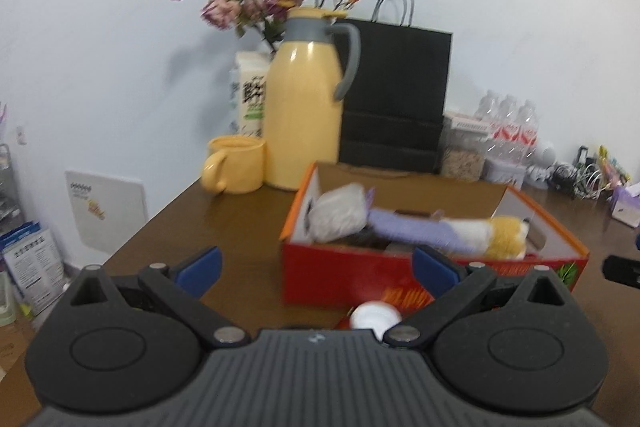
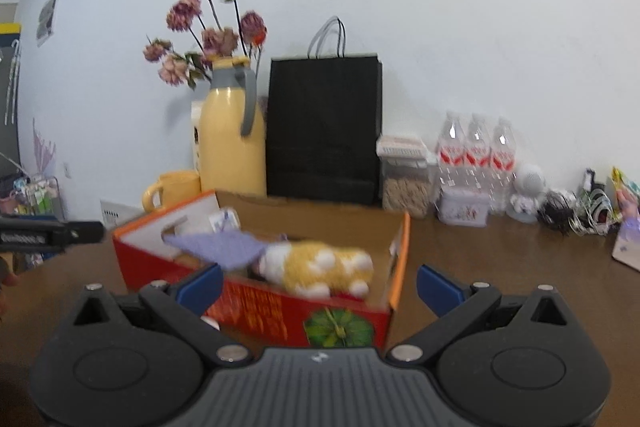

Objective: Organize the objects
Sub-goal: 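Withdraw both tools from the box back toward the table items, then grasp the white crumpled cloth with the right gripper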

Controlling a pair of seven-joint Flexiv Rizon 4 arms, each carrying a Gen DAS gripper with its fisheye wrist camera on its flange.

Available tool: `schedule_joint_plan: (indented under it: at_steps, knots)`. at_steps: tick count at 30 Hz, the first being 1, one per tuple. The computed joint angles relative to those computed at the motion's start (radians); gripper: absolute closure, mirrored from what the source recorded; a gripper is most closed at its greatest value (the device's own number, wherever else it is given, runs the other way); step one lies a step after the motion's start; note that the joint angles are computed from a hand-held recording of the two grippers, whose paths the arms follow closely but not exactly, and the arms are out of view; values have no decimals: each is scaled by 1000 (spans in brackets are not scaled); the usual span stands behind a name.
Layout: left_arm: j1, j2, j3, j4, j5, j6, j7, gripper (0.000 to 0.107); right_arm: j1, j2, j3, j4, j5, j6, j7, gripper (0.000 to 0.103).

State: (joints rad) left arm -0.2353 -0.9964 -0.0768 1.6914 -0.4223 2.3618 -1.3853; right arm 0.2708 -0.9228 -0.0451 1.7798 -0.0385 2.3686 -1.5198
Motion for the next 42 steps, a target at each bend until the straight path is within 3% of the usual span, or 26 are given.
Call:
schedule_joint_plan:
  at_steps: [14,22,26,32,42]
  knots:
    - [24,65,7,183,3,63,-82,4,-4,3,1,105,-15,-115,-4,0]
    - [37,76,6,211,37,72,-108,4,-24,6,28,92,-120,-206,-7,0]
    - [38,78,8,217,34,74,-119,4,21,-6,-15,49,-106,-262,-22,0]
    - [42,78,9,219,38,70,-128,4,-114,-19,106,-2,-247,-342,25,0]
    - [39,76,17,213,32,51,-124,4,-200,-23,150,-30,-431,-397,-7,0]
